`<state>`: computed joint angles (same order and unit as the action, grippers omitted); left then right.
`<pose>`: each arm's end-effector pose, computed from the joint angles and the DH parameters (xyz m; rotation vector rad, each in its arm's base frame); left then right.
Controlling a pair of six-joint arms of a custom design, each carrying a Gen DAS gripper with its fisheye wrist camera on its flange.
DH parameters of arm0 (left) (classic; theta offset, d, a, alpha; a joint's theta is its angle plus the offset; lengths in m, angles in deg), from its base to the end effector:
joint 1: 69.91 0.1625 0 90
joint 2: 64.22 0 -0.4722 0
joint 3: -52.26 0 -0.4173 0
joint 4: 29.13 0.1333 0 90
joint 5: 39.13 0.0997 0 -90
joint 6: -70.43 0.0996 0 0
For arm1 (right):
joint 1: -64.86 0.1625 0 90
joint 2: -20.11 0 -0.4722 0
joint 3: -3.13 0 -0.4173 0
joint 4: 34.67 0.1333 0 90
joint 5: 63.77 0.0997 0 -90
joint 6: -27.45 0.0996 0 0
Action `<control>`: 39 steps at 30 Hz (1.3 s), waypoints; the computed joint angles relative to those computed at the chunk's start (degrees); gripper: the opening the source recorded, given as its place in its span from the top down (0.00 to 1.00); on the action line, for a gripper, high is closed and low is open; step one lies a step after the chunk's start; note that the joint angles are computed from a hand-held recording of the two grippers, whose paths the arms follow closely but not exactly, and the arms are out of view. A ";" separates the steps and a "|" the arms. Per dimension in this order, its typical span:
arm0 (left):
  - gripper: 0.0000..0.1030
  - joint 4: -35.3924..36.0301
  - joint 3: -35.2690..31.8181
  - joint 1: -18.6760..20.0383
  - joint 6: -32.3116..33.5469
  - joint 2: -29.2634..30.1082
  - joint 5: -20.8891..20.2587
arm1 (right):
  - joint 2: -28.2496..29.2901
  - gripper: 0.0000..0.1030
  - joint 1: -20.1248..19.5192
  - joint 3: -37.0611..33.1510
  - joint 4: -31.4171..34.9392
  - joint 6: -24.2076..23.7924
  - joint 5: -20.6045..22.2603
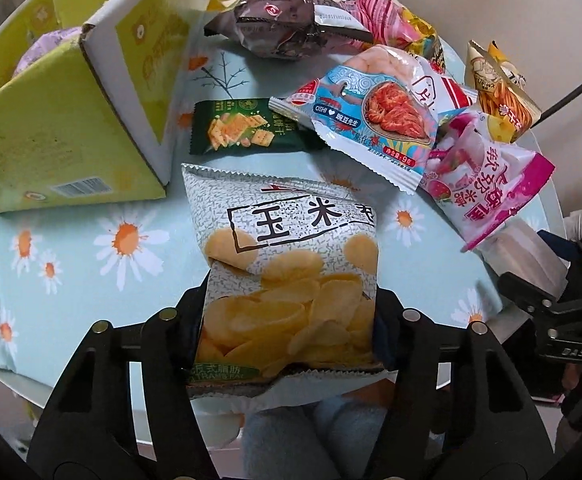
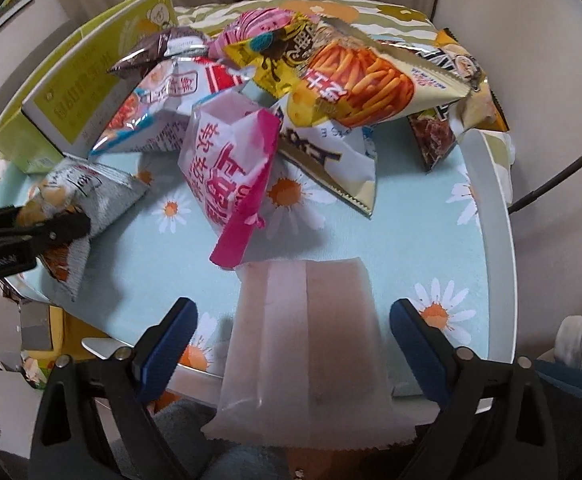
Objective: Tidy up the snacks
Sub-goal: 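Grasp the clear plastic wrapper with the right tool, then drop the corn chip bag into the box with the left tool while the right tool holds the wrapper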
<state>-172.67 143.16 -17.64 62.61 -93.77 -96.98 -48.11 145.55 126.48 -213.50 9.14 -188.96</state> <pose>-0.2799 -0.6662 -0.0679 0.7122 2.4703 -0.1250 -0.0128 -0.5470 0.2462 -0.0409 -2.3772 0.5169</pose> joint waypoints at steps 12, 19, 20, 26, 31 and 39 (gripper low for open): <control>0.44 -0.97 0.84 -1.11 -0.62 -2.25 0.60 | 0.71 0.42 -1.21 0.48 0.41 1.87 -0.55; 0.44 -3.34 4.28 -3.10 -1.95 -4.28 0.94 | -1.45 0.43 -1.24 1.37 0.36 1.35 -0.17; 0.44 -3.45 4.54 -3.33 -2.13 -4.57 1.05 | -1.81 0.43 -1.11 1.59 0.14 1.29 -0.05; 0.44 -5.23 6.85 -4.78 -2.90 -7.20 1.11 | -4.51 0.43 0.25 2.31 -0.53 0.98 0.28; 0.44 -7.57 8.35 -6.44 -3.13 -9.39 1.20 | -7.03 0.43 2.36 2.28 -1.41 0.53 0.58; 0.44 -10.40 8.04 -7.48 -2.86 -12.44 3.19 | -7.40 0.43 7.68 -1.80 -1.48 -1.63 2.41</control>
